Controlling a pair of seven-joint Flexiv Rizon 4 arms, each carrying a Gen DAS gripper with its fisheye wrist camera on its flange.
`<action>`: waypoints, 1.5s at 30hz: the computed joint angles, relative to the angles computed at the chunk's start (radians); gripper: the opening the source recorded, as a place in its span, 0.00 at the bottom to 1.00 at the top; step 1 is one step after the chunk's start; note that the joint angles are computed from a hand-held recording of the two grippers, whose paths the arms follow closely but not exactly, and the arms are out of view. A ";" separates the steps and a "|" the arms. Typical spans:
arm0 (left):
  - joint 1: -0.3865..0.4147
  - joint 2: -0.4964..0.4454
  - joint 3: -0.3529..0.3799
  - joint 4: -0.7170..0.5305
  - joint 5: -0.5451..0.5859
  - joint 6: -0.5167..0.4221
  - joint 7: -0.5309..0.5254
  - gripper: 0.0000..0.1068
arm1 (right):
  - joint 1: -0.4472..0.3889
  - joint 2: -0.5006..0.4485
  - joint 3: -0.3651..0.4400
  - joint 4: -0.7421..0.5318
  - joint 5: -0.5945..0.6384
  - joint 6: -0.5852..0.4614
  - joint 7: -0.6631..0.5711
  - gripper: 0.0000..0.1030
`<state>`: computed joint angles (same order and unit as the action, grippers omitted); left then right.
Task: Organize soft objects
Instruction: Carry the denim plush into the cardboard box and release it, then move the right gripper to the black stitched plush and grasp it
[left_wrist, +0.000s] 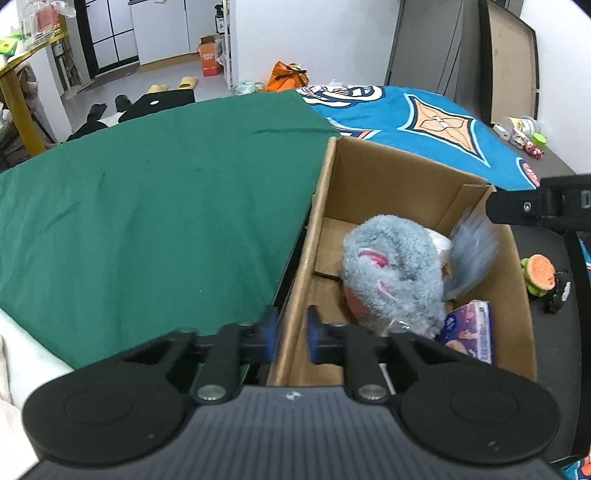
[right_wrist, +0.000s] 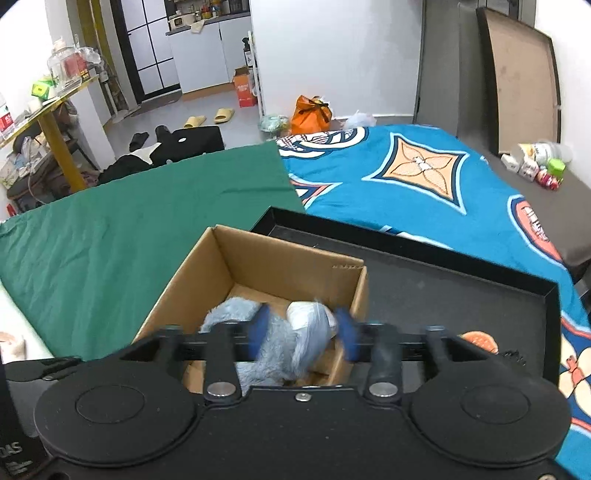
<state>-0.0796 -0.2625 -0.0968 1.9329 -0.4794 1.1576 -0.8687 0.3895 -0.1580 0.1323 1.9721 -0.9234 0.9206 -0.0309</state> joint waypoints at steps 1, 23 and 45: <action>0.003 0.001 -0.004 0.003 -0.010 0.002 0.004 0.12 | 0.001 0.003 0.000 0.003 -0.008 -0.006 0.003 0.52; -0.038 0.010 0.023 0.009 0.121 0.089 -0.082 0.14 | -0.081 0.169 0.056 0.174 0.049 -0.043 -0.016 0.60; -0.109 -0.015 0.074 -0.026 0.392 0.151 -0.231 0.53 | -0.226 0.253 0.045 0.392 0.050 0.127 0.175 0.61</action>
<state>-0.1883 -0.2772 -0.0228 1.9065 -0.0877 1.3090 -1.0994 0.1631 0.0947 0.1777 2.3637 -0.8736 1.0474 0.1442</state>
